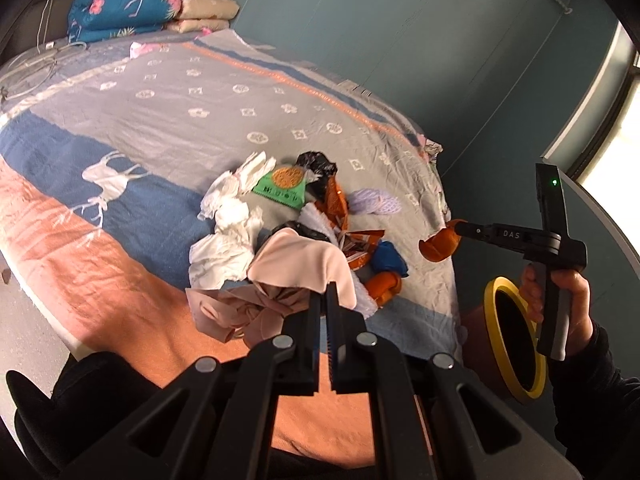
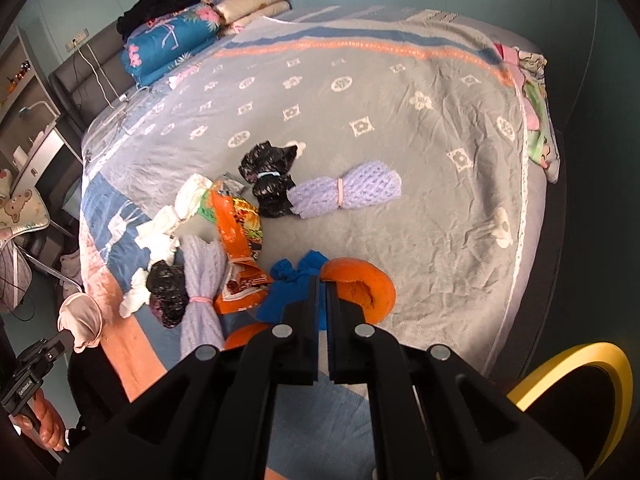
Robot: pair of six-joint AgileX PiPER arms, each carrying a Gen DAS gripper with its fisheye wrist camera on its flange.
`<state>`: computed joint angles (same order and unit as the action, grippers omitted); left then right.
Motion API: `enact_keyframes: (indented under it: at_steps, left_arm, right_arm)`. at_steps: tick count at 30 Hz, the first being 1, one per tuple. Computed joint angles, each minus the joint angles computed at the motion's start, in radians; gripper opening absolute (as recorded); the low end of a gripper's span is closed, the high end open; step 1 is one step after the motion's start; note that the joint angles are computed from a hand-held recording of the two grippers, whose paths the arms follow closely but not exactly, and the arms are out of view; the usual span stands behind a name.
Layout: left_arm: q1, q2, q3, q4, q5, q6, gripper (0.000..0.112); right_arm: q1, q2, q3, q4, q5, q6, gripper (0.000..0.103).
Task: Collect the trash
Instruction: 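Carry the orange peel and pink tissue over the yellow-rimmed bin with both grippers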
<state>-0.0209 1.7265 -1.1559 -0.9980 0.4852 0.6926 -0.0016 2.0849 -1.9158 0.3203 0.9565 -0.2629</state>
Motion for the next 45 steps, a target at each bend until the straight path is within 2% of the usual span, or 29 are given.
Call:
enact_keyframes:
  at_steps: [12, 20, 27, 34, 40, 45]
  left_arm:
    - [-0.036, -0.124, 0.054, 0.007, -0.01, 0.041, 0.002]
    - [-0.101, -0.106, -0.031, 0.058, 0.038, 0.001, 0.002]
    - [-0.197, -0.015, -0.196, 0.124, 0.137, -0.027, 0.002]
    - [-0.347, 0.091, -0.374, 0.228, 0.187, -0.082, 0.002]
    - [-0.443, 0.204, -0.546, 0.201, 0.235, -0.107, 0.002]
    - [-0.52, 0.318, -0.728, 0.264, 0.281, -0.196, 0.002]
  right_arm:
    - [-0.026, -0.232, 0.246, 0.056, -0.097, -0.067, 0.003]
    - [-0.084, -0.366, 0.371, 0.103, -0.112, -0.067, 0.003]
    - [-0.174, -0.469, 0.458, 0.115, -0.109, -0.038, 0.003]
    - [-0.318, -0.554, 0.516, 0.149, -0.095, -0.032, 0.003]
    - [-0.467, -0.559, 0.516, 0.238, -0.066, -0.09, 0.003]
    - [-0.585, -0.537, 0.507, 0.321, -0.044, -0.153, 0.003]
